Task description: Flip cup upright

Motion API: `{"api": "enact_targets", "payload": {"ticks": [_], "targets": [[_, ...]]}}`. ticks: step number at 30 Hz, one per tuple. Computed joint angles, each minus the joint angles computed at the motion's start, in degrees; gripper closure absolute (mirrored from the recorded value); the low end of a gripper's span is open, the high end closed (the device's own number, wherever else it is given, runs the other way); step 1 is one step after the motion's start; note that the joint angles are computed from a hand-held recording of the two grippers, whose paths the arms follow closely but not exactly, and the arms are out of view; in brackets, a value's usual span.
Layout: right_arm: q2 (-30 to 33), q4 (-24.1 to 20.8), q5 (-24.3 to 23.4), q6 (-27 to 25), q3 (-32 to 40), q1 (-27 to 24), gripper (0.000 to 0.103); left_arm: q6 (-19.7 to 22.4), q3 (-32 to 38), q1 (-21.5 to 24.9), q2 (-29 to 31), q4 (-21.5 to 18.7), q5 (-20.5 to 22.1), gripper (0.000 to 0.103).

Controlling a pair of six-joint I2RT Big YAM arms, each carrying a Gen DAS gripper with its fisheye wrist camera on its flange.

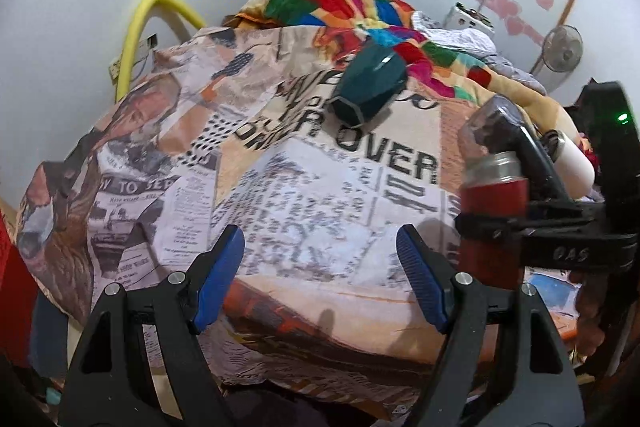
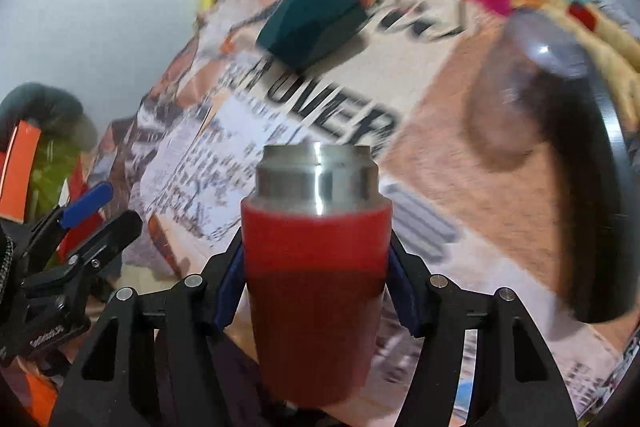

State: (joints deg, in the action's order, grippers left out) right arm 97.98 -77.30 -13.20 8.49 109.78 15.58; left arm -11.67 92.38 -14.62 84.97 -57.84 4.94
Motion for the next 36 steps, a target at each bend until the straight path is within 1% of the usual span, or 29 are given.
{"api": "enact_targets", "payload": {"ticks": [4,9,11,15,20,26,27,29,33,36], "targets": [[-4.21,3.87,1.88,1.4,-3.3,-2.16,0.044,1.21,1.05,-1.57,0.1,0.15,-0.45,0.025],[-6.88,7.76,7.41,2.4,-5.18,-2.82,0.044,2.34,2.72,-3.43,0.65,0.07,-0.9,0.025],[-7.24,8.52,8.9,1.91,-5.06,-2.79,0.044,2.76,3.28,-4.04,0.83,0.06,-0.99,0.025],[-7.0,8.62,11.94,-0.51,-4.49,-2.32,0.044,3.96,4.22,-5.25,1.2,0.1,-1.74,0.025],[-6.2,7.39,13.87,-3.32,-4.89,-1.88,0.044,5.37,4.76,-6.21,1.42,-0.13,-2.21,0.025],[-4.8,6.56,14.19,-2.23,-5.26,-1.73,0.044,6.12,5.11,-6.8,1.85,-0.36,-2.96,0.025],[-5.21,7.65,14.3,-2.02,-5.98,-1.72,0.044,6.17,5.08,-6.83,1.85,-0.38,-2.99,0.025],[-5.52,8.23,14.89,-1.89,-6.22,-1.55,0.044,6.22,5.11,-6.85,1.88,-0.48,-2.97,0.025],[-5.83,7.42,15.25,-2.36,-5.77,-1.21,0.04,6.5,5.28,-6.96,1.83,-0.75,-3.06,0.025],[-7.52,7.94,15.63,-2.44,-6.69,-1.02,0.04,6.52,5.4,-7.24,1.22,-0.52,-2.93,0.025]]}}
